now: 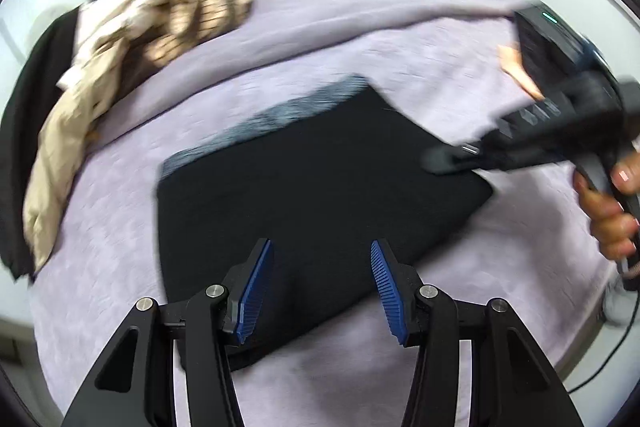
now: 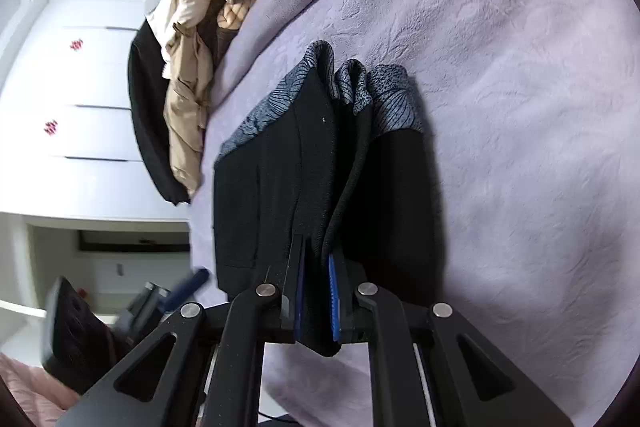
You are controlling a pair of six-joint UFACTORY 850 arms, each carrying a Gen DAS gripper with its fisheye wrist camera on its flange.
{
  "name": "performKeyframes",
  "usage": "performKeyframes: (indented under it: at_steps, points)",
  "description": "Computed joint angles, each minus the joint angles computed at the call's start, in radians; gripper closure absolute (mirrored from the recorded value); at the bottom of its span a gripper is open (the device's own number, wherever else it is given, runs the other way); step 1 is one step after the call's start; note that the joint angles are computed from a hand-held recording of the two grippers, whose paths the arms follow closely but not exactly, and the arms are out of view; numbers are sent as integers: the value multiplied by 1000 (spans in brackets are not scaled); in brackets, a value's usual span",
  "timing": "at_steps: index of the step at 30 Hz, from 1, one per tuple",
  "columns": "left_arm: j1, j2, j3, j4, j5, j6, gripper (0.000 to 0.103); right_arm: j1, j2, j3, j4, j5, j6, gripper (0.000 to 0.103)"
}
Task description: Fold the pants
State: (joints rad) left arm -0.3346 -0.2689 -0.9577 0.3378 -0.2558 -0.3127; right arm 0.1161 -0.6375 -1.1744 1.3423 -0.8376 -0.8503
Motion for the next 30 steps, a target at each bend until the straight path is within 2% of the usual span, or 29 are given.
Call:
performKeyframes:
  at_steps: [2,4,6,8,10,11,14,18,22,24,27,30]
  points:
    - [35,-13,-11,53,-25,-88,51,4,4,-1,-42,22,17,91]
    - [75,-43,-32,117,-59,-183,51,0,7,4,-26,6,24,91]
    - [120,-68,-47,56,-79,-156,51,-4,5,-5,-22,-16,34,91]
    - [144,-98,-60,-20,-98,-82,51,6,18,-19,-57,10,29,91]
    - [161,-119,-59,-57,-100,-64,39,23,34,-29,-111,59,18,91]
    - [166,-122,-55,-53,-88,-80,37,37,33,-40,-166,90,41,89]
    - [171,-125,-51,-108,-78,-42,35,89,25,-65,-434,196,221,81]
    - [171,-130,-59,-113,-76,-23,35,97,53,-30,-505,253,327,72]
    - [188,-140,-84,-175,-97,30,35,110,100,-3,-706,296,557,72]
    - [193,-127,-83,-109,-95,-48,35,124,132,9,-817,312,682,72]
    - [201,-120,-88,-15,-97,-143,35,124,196,59,-736,351,642,72]
    - [209,-151,-113,-71,-140,-83,35,154,218,62,-708,386,608,72]
